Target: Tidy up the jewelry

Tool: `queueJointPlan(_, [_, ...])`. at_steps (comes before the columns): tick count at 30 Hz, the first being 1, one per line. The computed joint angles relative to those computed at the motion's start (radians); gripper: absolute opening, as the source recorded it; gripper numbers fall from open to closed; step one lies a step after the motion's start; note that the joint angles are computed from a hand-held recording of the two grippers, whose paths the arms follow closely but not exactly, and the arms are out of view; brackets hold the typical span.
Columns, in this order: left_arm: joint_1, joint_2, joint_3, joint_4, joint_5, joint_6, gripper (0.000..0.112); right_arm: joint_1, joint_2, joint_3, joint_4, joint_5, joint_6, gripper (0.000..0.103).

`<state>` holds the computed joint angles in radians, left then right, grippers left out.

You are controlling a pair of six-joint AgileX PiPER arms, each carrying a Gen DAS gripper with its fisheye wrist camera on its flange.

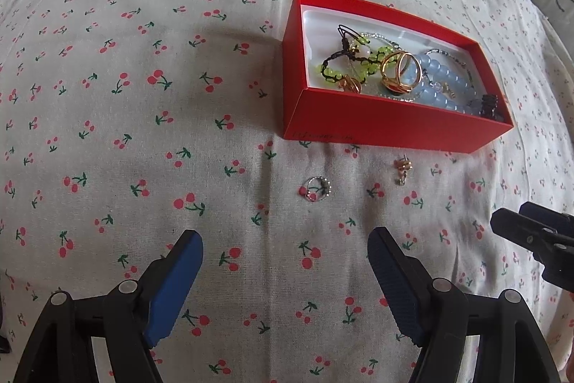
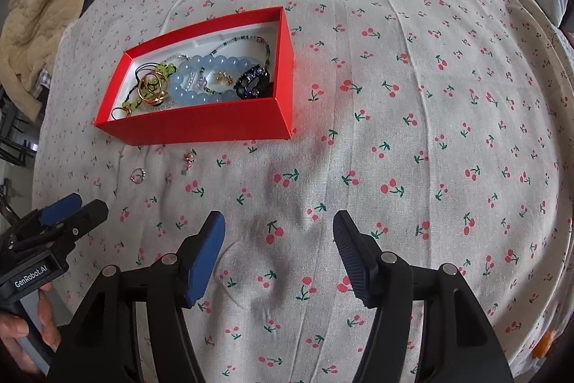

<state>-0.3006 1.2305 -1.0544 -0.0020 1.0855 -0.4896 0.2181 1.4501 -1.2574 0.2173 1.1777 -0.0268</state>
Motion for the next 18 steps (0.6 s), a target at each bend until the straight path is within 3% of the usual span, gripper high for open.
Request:
queueJointPlan(5, [0.029,0.023,0.022,-0.033,-0.038,0.061,0.079,0.012,0.012,0.003,-0.030,0.001,0.021,0.066])
queueJointPlan(9, [0.106,0.039,0.037,-0.147,-0.060,0.137,0.077,0.015,0.028,-0.002,-0.042,0.010,0.041,0.066])
queueJointPlan(16, [0.113,0.078,0.029,-0.205,-0.089,0.144,0.047,0.015,0.035,-0.006,-0.044,0.016,0.048,0.066])
queueJointPlan(18, [0.095,0.092,0.026,-0.192,-0.103,0.117,0.044,0.017,0.042,-0.011,-0.046,0.016,0.052,0.066])
